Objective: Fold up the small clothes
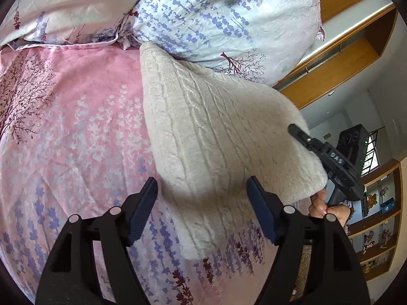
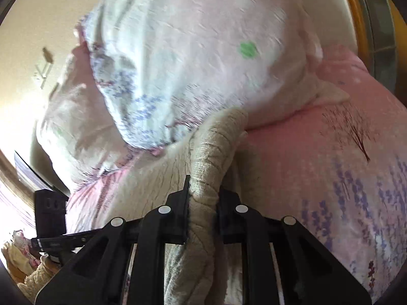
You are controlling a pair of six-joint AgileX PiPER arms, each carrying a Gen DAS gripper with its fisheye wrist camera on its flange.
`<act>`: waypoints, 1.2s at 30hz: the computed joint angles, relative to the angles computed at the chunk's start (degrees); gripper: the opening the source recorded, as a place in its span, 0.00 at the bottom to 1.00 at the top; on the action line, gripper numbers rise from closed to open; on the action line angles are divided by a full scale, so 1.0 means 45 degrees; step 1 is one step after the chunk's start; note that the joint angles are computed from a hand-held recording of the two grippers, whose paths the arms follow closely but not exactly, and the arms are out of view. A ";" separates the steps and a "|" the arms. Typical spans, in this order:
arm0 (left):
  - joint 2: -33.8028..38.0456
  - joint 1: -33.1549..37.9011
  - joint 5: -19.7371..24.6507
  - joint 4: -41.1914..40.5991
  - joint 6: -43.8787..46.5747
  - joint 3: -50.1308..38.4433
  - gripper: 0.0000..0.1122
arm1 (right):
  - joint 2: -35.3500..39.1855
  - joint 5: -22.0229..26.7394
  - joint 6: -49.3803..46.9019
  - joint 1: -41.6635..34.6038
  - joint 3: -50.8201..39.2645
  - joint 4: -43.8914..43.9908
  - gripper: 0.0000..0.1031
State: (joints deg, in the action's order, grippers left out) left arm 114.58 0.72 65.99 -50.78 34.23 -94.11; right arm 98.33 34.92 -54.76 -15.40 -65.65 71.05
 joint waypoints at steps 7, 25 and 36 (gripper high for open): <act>0.0042 -0.0085 0.0216 0.0133 0.0119 0.0091 0.64 | 0.0468 0.0737 -0.1140 -0.0639 0.0569 0.1171 0.16; -0.1023 0.0564 0.0603 -0.0496 0.1759 0.2208 0.16 | -0.1877 0.2690 -0.2382 -0.2440 0.3649 0.1896 0.12; -0.1634 0.0715 0.0077 -0.0340 0.3321 0.3154 0.14 | -0.1553 0.0583 -0.1862 -0.1701 0.3812 0.0629 0.11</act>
State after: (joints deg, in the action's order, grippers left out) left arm 107.23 3.93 66.34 -52.31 49.17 -79.91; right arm 91.34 37.55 -63.14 -23.06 -48.49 73.88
